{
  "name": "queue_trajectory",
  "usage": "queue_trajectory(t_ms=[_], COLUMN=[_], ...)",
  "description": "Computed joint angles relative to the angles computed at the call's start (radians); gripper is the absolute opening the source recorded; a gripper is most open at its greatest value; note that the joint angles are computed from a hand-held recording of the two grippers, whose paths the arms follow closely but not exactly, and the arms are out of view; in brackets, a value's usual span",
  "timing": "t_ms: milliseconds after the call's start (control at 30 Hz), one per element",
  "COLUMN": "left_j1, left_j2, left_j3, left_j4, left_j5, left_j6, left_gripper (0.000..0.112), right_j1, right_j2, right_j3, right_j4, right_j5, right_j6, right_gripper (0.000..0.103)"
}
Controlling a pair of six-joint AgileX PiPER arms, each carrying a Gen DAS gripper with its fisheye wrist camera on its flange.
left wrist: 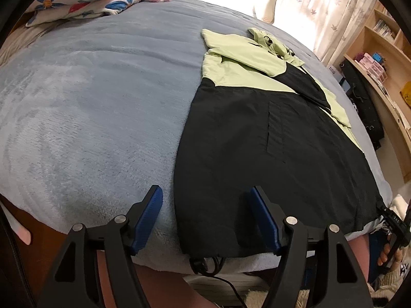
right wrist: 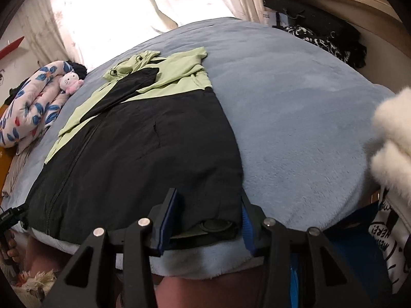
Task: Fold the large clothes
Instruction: 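Move both tools to the black hem of the jacket, then close both tools on the black hem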
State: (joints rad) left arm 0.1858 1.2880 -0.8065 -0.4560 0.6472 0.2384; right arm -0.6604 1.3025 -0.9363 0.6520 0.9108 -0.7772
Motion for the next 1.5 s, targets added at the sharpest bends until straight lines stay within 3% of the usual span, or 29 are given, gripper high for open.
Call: queue_trajectory(t_ms=[100,300,533,600,667,800,900,1033,1267,1367,1400,1500], left_j1=[0.011,0.036,-0.004,-0.023,-0.049,-0.057,0.029,0.07,0.077,0.072,0.066,0.033], left_j2=[0.007,0.015,0.052,0.051,0.051,0.066,0.08,0.103,0.26,0.391,0.452,0.645], left_j3=[-0.004,0.001,-0.015,-0.022,-0.049,-0.111,-0.164,-0.287,-0.61,-0.803,-0.893,-1.193], left_j4=[-0.029,-0.084,-0.067,-0.045,0.007,0.024,-0.169,-0.289,-0.291,-0.231,-0.204,-0.103], left_j5=[0.011,0.049,0.037,0.038,0.061,0.13,0.212,0.25,0.24,0.251,0.271,0.329], left_j6=[0.039,0.144,0.098,0.061,-0.007,-0.06,0.029,0.024,-0.155,-0.266,-0.315,-0.456], left_gripper=[0.068,0.068,0.066,0.036,0.014,0.008,0.007,0.006,0.006,0.006,0.006,0.006], right_j1=[-0.041,-0.067,-0.056,-0.046,-0.033,-0.012,0.009,0.047,0.142,0.194,0.207,0.272], right_j2=[0.025,0.027,0.062,0.054,0.044,0.024,0.03,0.068,0.263,0.424,0.481,0.677], right_j3=[-0.02,-0.016,-0.025,-0.038,-0.063,-0.109,-0.18,-0.315,-0.659,-0.894,-0.994,-1.294], right_j4=[0.028,0.019,0.014,-0.008,-0.036,-0.039,-0.015,0.021,0.005,-0.037,-0.063,-0.13], right_j5=[0.046,0.063,0.068,0.071,0.086,0.121,0.141,0.141,0.117,0.12,0.161,0.182], right_j6=[-0.033,-0.069,-0.052,-0.031,-0.005,0.005,0.045,0.128,0.344,0.488,0.537,0.659], right_gripper=[0.038,0.037,0.035,0.023,0.021,0.02,0.02,0.019,0.018,0.017,0.017,0.017])
